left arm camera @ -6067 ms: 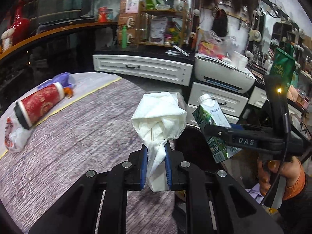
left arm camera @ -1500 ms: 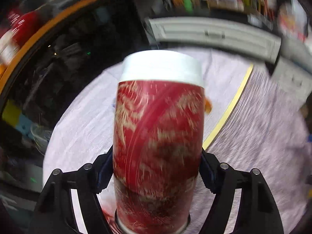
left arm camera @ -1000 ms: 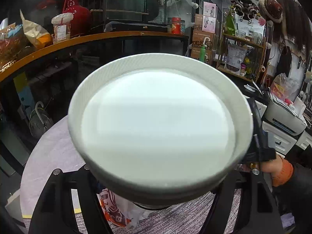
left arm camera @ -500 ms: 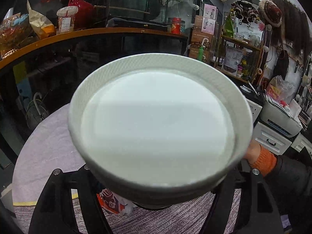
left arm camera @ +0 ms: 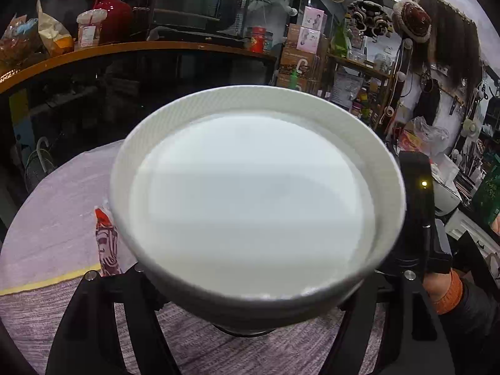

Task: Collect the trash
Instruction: 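Grasp the orange peel with the right gripper while left holds the tumbler, then carry the peel and tumbler to the bin and open the right gripper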

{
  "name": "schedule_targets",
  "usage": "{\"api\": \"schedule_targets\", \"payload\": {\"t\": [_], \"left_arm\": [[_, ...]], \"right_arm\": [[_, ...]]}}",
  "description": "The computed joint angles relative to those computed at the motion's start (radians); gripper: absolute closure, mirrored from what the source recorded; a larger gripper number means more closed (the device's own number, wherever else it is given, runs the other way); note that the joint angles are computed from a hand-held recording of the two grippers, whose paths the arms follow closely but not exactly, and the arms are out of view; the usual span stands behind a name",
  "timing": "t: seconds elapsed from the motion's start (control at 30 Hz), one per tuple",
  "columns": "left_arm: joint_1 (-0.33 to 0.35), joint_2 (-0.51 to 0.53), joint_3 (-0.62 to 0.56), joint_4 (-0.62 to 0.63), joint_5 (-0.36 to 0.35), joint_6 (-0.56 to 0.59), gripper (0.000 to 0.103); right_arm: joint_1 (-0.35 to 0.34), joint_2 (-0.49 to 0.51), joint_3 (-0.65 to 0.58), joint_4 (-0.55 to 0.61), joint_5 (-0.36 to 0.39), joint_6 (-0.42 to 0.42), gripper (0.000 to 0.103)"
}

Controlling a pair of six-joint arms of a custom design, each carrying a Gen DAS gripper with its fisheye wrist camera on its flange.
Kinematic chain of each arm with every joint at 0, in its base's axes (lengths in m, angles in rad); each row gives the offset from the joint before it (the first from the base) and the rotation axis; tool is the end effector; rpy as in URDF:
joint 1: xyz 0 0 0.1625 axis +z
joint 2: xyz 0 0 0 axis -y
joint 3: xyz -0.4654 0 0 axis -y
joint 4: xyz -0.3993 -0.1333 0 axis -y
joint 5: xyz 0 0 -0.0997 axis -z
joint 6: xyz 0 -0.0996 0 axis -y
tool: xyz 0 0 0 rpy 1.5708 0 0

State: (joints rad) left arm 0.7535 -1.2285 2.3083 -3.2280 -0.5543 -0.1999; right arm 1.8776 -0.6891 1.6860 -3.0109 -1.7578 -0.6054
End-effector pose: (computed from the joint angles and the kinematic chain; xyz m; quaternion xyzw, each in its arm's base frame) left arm -0.1839 -0.4714 0.2593 0.1224 0.8400 -0.4444 0.2863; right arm 0.3233 -0.6403 0.0774 0.4094 -0.8810 0.2029 0.1226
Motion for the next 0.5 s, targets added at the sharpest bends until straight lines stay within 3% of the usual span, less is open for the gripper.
{"api": "schedule_targets", "payload": {"t": [0.5], "left_arm": [[-0.097, 0.131, 0.010, -0.026, -0.136, -0.084, 0.030]], "right_arm": [[-0.128, -0.339, 0.441, -0.271, -0.003, -0.029, 0.086]]}}
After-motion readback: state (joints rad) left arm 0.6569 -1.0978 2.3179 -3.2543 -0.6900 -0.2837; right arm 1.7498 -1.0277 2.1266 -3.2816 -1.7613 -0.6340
